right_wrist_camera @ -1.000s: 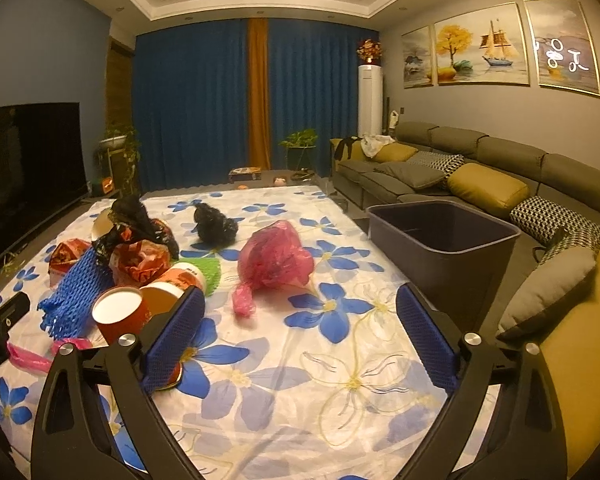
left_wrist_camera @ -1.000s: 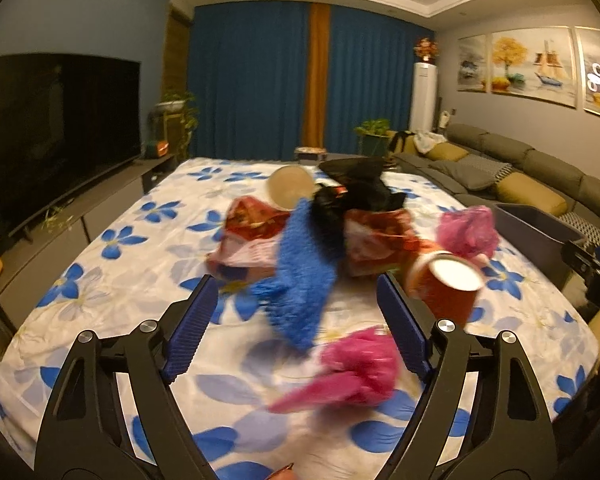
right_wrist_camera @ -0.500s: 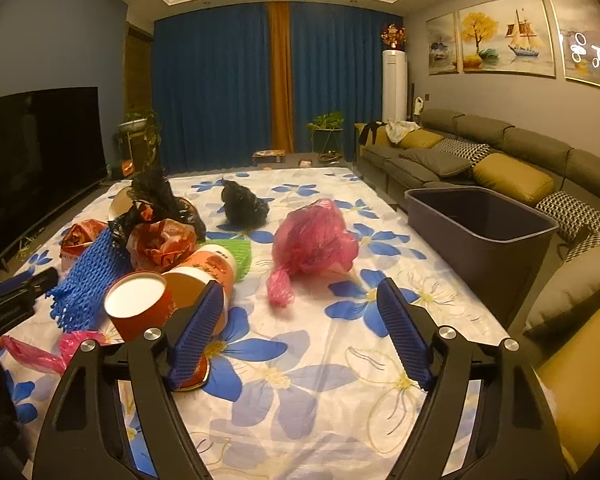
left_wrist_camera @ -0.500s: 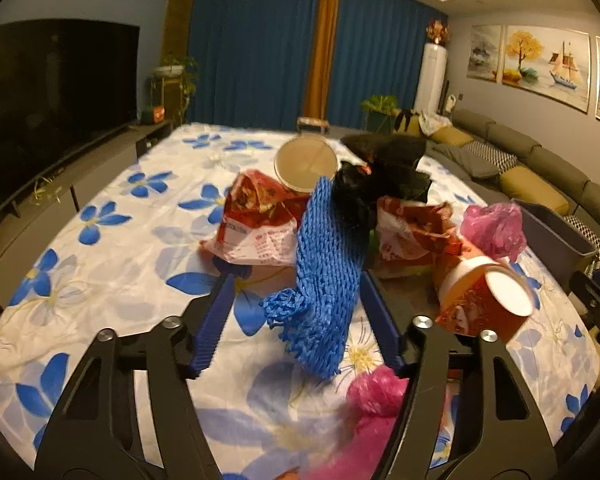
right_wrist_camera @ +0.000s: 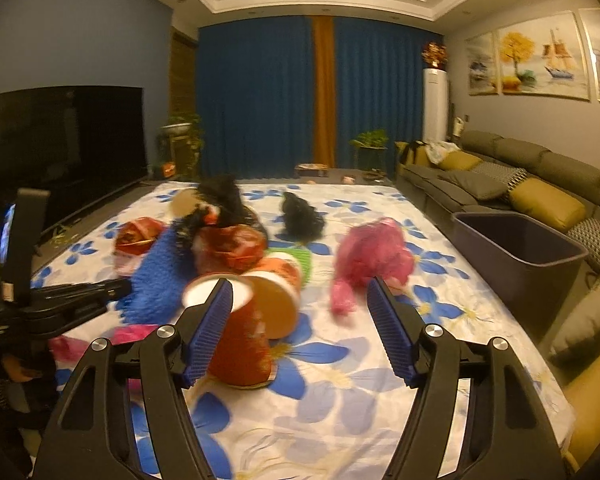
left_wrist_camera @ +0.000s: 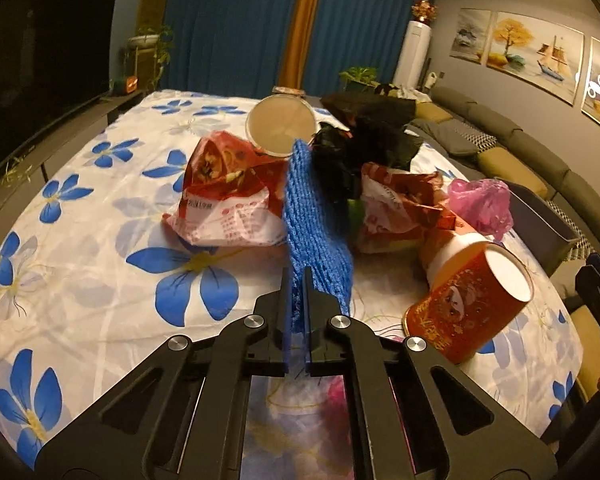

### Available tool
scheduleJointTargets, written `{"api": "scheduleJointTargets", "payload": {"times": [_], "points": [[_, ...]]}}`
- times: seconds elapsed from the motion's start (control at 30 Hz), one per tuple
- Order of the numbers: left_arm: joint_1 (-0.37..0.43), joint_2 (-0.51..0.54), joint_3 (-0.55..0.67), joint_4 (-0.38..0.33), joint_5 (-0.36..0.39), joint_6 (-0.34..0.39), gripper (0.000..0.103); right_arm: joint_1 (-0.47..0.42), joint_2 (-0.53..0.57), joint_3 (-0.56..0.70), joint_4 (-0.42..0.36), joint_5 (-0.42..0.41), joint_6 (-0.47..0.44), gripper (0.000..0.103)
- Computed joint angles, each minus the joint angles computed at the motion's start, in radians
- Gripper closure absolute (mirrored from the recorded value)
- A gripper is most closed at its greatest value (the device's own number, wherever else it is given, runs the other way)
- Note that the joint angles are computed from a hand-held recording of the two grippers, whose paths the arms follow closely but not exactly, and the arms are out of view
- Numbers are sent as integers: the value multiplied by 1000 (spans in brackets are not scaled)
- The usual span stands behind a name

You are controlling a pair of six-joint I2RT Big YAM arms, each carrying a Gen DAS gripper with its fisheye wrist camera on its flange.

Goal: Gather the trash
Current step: 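Grasp the blue mesh net with the left tool while the right tool grasps the pink bag, then carry the blue net and pink bag toward the grey bin with both tools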

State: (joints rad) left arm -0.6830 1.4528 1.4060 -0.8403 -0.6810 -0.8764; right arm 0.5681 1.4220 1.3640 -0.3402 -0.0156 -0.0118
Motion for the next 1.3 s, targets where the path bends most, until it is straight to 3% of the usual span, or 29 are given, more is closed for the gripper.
{"api": "scheduleJointTargets", "payload": {"times": [0.47,0.73,1.07,1.17,1.23,1.3], "points": [[-70,-132,-51,56,-146,10,100,87,44,16,-57,-146,-62,34],[-110,-181,-62,73,-237,33,100,117,108,68,-99,-170,-63,31],[-112,-204,-86,80,-247,27,100,139,182,160,-233,-172,-64,30],[-112,-203,-85,77,-248,26,100,143,187,170,-263,-176,-91,40],[-113,-205,-86,80,-249,27,100,147,194,180,-287,-181,-108,58],[-116,-205,-87,81,-253,27,100,151,196,178,-299,-185,-118,64]]}}
